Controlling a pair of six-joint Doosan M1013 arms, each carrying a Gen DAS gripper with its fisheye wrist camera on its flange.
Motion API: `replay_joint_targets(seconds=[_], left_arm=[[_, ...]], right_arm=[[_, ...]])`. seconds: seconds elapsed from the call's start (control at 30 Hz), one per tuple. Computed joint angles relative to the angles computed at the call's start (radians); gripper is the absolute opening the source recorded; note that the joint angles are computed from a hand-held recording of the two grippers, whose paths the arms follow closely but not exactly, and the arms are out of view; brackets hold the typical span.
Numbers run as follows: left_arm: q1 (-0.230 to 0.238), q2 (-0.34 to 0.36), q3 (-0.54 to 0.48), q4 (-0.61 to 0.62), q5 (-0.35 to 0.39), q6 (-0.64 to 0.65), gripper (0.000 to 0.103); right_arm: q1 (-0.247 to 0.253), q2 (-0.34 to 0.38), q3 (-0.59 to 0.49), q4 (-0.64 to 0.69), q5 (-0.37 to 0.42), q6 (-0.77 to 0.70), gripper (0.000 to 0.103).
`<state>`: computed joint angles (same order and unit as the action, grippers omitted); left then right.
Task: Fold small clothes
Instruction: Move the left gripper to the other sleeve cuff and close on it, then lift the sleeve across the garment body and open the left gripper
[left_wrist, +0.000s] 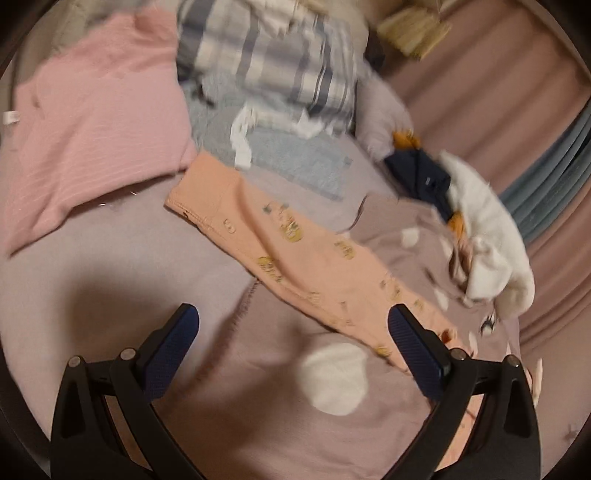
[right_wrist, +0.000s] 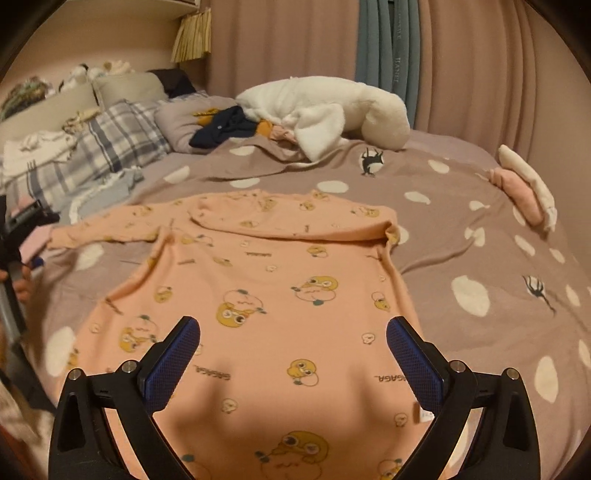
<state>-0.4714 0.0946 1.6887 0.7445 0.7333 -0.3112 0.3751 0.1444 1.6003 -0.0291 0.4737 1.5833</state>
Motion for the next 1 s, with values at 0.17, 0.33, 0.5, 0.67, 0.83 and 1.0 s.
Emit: replay_joint_targets(seconds=[0.17,0.33,0.5,0.67,0.83,1.0], left_arm=[[0.095,-0.049,0.096,-0.142,-0.270,-0.020,0.102],[0.121,-0.053,0.107,-0.097,-0.291,-0.057,0.101],[0.151,-0.037,0.088,-0.094,-0.293,-0.074,0.096],[0.168,0.009,0.007,-0.251,-0.134,0.161,0.058],[0.154,0.050,-0.055,-0.241,0.019,0.196,0.008],[0.113,0.084,-0.128,-0.176,0.143,0.239,0.007]], right_arm=[[0.005,0.019,-0.016,-0.032,0.049,0.015,0.101],[0.007,0.035,-0.030,-0.082,0.084,0.054,0.101],[-0.008,0.061,-0.054,-0.028,0.134,0.062,0.101],[-0.025,0.082,-0.072,0.039,0.187,0.061,0.101],[-0.030,0.086,-0.071,0.037,0.196,0.083,0.101],[-0.035,0.089,-0.072,0.014,0.201,0.085,0.101]])
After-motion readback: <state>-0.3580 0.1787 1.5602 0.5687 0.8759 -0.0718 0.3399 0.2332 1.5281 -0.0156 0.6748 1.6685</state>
